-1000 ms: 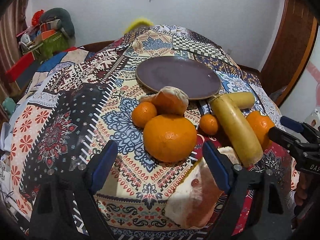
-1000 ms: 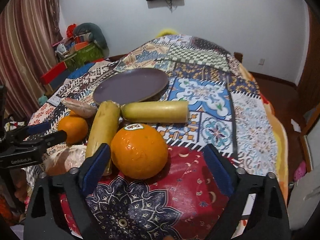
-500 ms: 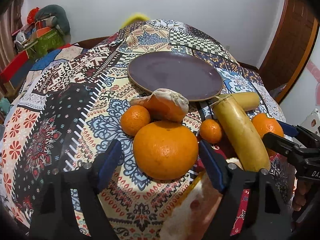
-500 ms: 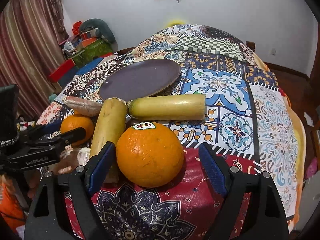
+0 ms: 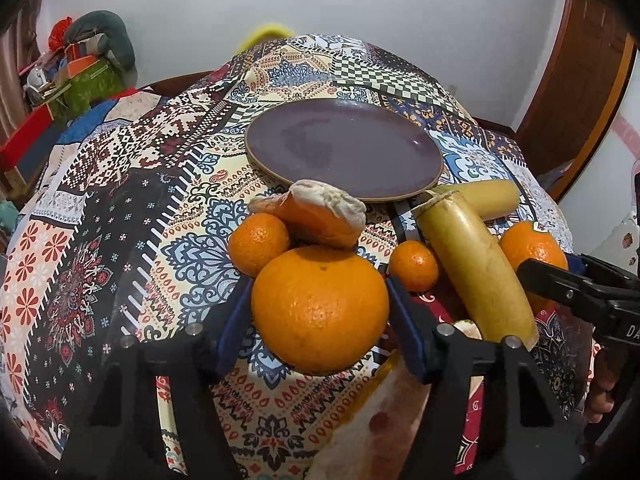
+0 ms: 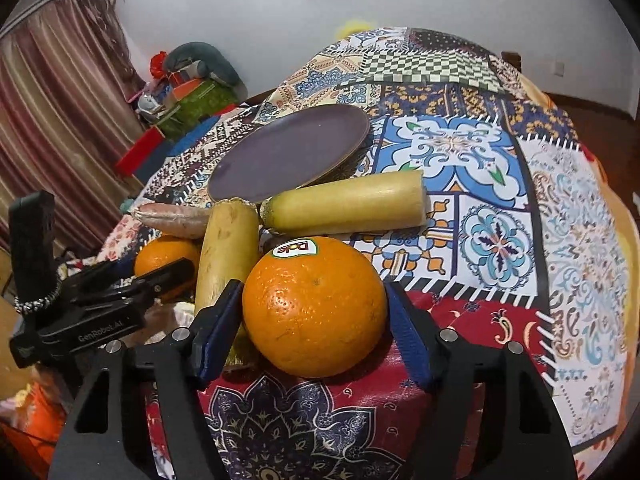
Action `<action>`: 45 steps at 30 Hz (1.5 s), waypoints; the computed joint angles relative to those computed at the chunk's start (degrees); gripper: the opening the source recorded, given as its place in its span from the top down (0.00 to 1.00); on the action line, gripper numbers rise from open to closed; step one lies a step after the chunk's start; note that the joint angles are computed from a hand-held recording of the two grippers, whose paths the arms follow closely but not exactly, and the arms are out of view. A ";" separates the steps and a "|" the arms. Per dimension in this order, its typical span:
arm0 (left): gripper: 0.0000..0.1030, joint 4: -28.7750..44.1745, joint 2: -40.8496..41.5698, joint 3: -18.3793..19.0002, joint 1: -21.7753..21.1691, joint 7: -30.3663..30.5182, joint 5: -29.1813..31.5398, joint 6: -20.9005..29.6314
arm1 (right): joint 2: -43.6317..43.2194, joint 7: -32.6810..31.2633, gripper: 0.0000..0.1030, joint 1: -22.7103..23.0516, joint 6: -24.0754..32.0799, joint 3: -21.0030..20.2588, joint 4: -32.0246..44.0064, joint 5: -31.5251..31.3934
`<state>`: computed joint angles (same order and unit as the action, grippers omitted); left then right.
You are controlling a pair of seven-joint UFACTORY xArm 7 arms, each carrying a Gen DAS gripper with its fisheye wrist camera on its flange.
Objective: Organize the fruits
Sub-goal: 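Grasp the large orange with the left tool while the right tool grasps the stickered orange, then carry both oranges onto the purple plate and open both tools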
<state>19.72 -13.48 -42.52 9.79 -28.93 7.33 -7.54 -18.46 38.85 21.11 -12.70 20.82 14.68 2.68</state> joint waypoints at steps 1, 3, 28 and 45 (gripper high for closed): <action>0.37 -0.14 -0.10 1.52 -1.50 0.07 -0.04 0.18 | -0.50 0.06 0.35 -1.09 0.67 1.44 0.09 0.39; 0.37 -0.43 -0.92 2.56 -2.66 -0.13 0.03 0.79 | -1.24 0.11 0.35 -2.32 1.81 2.58 0.25 0.32; 0.38 -3.67 -19.22 15.43 -13.16 -3.72 3.64 5.02 | -15.66 10.13 0.35 -17.49 7.32 14.35 3.60 -10.71; 0.38 5.76 -11.19 10.30 -2.76 -0.69 5.03 1.20 | -14.49 7.51 0.35 -32.99 2.69 25.04 10.87 -11.81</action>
